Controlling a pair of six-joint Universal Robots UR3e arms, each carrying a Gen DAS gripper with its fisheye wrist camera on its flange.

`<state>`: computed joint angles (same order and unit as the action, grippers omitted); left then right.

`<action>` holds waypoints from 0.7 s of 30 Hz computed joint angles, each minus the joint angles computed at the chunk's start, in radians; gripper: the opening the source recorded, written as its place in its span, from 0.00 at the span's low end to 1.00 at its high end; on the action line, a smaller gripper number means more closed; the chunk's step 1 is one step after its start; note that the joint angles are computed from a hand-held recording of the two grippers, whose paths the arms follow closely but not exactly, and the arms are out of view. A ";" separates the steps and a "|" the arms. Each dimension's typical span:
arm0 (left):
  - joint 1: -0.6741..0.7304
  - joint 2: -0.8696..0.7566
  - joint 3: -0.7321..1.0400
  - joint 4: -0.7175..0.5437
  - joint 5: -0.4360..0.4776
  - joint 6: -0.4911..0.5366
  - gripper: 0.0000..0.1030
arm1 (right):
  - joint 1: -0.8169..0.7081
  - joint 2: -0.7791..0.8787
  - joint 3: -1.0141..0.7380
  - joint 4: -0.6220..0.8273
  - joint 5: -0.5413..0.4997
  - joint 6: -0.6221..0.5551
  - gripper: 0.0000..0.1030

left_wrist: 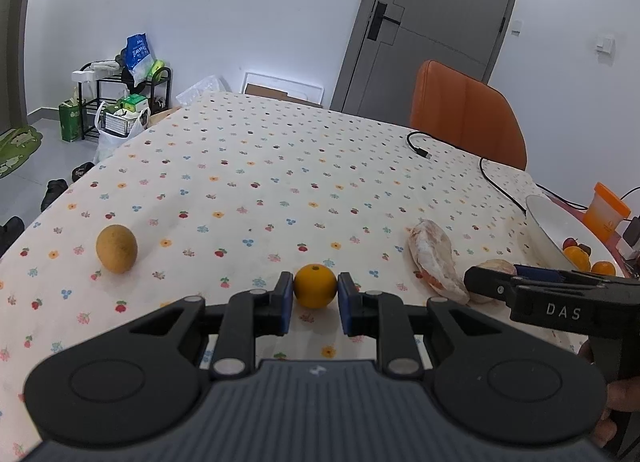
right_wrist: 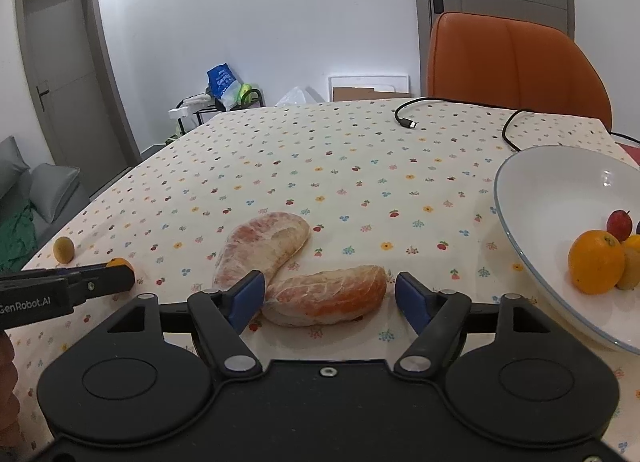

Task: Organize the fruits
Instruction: 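Close the right gripper on the peeled pomelo segment and lift it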

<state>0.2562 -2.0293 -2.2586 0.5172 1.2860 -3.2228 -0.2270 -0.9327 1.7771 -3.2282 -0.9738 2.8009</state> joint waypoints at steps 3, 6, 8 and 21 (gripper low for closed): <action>-0.008 0.009 0.000 -0.009 0.006 0.001 0.21 | -0.011 -0.006 0.005 0.013 0.024 -0.024 0.60; -0.020 0.019 0.000 -0.008 0.014 0.000 0.21 | -0.022 -0.018 0.015 0.021 0.042 -0.036 0.56; -0.029 0.023 0.002 -0.008 0.018 0.000 0.21 | -0.032 -0.031 0.033 0.020 0.050 -0.050 0.55; -0.129 0.023 0.077 -0.044 0.059 -0.012 0.21 | -0.138 -0.107 0.109 0.040 0.155 -0.051 0.19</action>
<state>0.1277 -2.0060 -2.1818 0.4730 1.3449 -3.2347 -0.3653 -1.0396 1.8859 -3.1880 -0.8191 2.7498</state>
